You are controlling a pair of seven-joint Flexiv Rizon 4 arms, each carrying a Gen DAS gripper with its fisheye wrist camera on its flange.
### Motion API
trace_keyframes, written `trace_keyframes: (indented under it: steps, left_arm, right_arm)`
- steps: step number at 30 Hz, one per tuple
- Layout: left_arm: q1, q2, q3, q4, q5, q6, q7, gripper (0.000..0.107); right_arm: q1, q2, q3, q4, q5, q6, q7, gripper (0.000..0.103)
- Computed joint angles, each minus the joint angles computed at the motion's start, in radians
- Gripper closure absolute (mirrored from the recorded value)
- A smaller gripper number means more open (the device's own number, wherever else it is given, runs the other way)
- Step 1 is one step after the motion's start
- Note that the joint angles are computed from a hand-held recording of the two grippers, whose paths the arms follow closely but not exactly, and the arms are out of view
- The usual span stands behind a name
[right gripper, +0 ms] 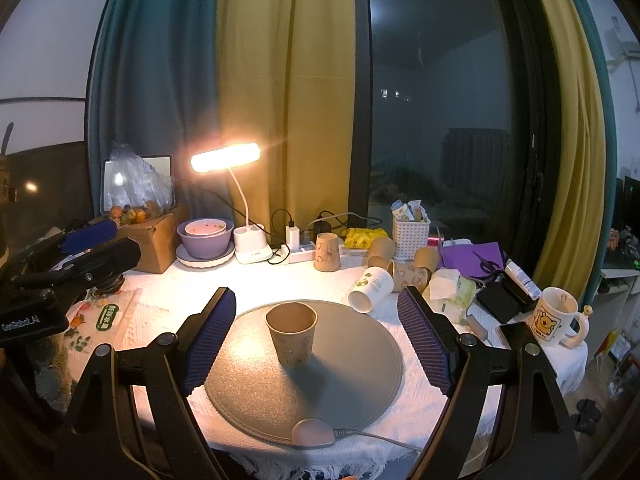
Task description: Flip cup upright
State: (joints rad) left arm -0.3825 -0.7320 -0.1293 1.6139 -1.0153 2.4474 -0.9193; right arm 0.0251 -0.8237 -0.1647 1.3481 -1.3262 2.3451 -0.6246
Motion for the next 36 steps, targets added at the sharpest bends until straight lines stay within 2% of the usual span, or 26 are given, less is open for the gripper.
trace_keyframes:
  steps: [36]
  left_arm:
    - [-0.005, -0.006, -0.003, -0.002, 0.004, -0.007, -0.004, 0.024]
  right_arm:
    - [0.001, -0.002, -0.015, -0.008, -0.013, 0.009, 0.019, 0.017]
